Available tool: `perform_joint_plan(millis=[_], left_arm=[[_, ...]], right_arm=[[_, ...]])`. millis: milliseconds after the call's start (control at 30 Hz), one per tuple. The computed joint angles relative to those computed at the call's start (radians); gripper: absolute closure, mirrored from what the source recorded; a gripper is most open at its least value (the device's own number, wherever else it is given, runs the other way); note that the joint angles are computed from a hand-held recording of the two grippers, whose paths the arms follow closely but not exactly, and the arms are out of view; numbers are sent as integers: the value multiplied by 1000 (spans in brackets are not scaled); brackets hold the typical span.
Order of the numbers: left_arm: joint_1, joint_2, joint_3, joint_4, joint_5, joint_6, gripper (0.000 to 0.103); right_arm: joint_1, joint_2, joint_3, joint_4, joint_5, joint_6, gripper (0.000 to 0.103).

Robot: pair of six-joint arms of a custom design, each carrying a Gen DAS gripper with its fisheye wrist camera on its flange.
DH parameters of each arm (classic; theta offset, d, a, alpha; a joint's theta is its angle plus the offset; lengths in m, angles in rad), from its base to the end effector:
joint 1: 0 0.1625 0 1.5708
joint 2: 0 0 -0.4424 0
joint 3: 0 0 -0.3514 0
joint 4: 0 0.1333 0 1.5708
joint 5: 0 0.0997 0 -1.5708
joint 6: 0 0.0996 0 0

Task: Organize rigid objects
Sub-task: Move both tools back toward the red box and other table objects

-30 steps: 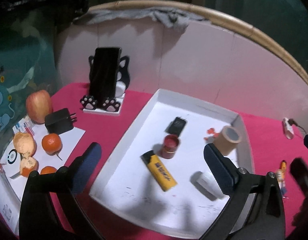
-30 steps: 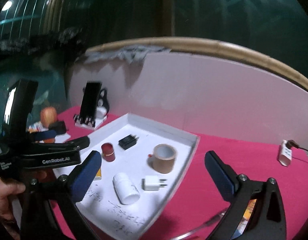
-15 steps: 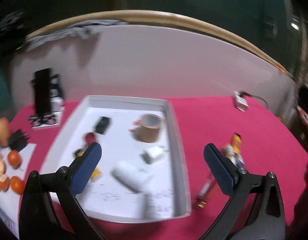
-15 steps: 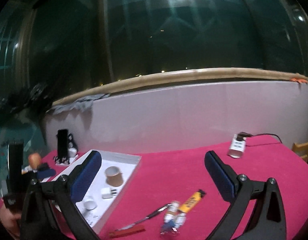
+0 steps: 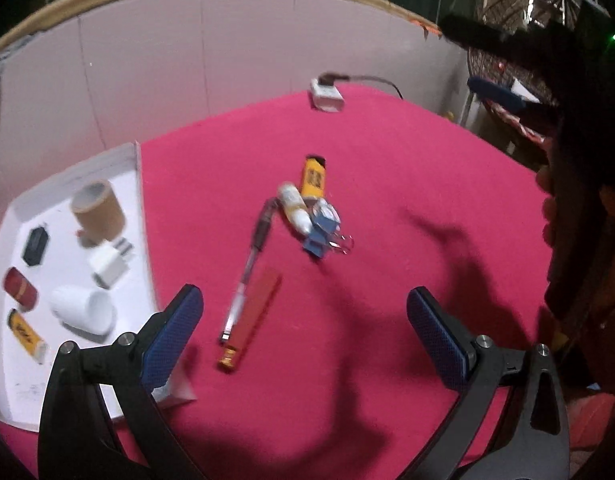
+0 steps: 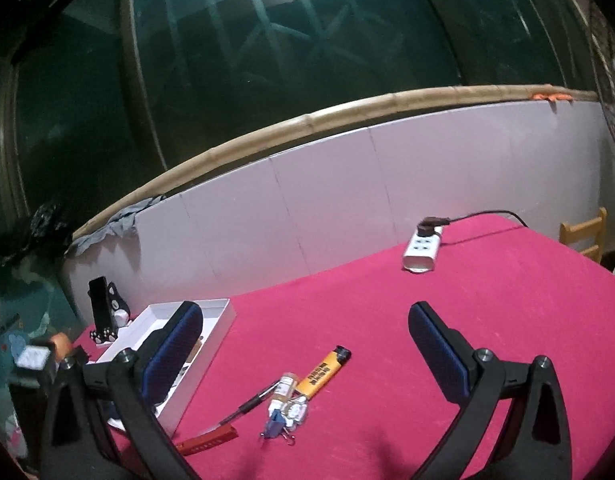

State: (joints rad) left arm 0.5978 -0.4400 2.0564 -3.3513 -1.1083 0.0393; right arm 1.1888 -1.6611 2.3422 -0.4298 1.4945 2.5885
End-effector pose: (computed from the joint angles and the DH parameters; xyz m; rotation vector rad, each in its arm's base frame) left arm -0.3109 -0.4267 -0.0718 1.2910 2.4392 -0.4950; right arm 0.0172 -0.3351 0.2606 0.2472 -2.1374 1.5263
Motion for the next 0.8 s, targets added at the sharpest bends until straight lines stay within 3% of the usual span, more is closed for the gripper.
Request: perform_joint_plan(millis=[133,500,700,800], left_arm=[[17,20,-39,80,-13,-47,10],[24,50,-86,176,0,-72,10],[14,27,-57,183,-85,-58,10],[-6,31,-41,172,-32,-54,10]], right_arm=[[-31,-15,6,4,-30,7,0],[-126,-50,6,50,-119,40,0],[-134,-46,-6,62,-96,47,0],[-121,-18,-30,87,-48,26,0]])
